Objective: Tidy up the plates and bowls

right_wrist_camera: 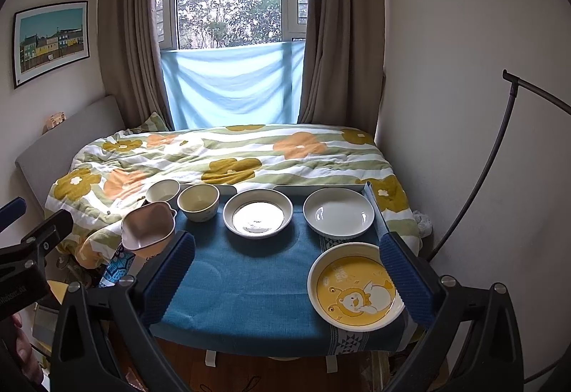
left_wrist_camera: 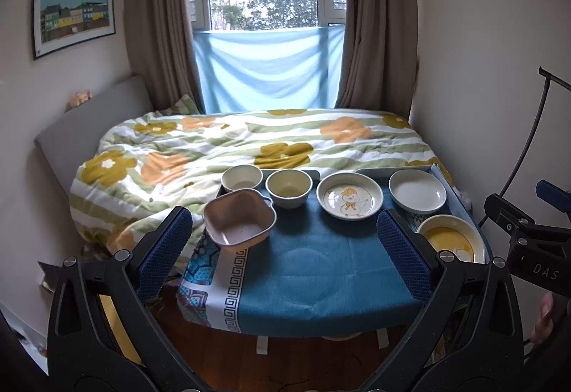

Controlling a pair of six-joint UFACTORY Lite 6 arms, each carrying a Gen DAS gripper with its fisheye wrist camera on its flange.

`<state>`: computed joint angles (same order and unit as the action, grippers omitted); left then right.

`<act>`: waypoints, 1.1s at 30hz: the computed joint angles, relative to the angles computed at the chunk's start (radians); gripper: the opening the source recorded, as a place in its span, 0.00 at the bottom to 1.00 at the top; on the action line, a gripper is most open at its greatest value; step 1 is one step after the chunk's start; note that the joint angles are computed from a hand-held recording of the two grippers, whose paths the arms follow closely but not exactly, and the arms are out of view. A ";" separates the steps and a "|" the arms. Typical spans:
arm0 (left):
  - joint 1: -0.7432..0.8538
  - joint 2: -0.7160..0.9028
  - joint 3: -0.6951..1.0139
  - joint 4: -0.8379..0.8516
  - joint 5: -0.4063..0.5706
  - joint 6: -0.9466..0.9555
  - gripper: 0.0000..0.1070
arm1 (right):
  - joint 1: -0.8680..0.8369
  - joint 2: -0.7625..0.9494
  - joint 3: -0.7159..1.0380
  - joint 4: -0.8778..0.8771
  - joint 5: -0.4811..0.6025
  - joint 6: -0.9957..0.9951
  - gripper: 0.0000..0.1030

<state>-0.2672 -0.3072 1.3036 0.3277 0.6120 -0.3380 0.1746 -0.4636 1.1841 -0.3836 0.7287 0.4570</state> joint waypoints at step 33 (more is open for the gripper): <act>-0.265 1.231 0.965 -0.467 0.154 0.391 0.96 | -1.008 0.515 -0.050 1.073 0.036 -1.268 0.97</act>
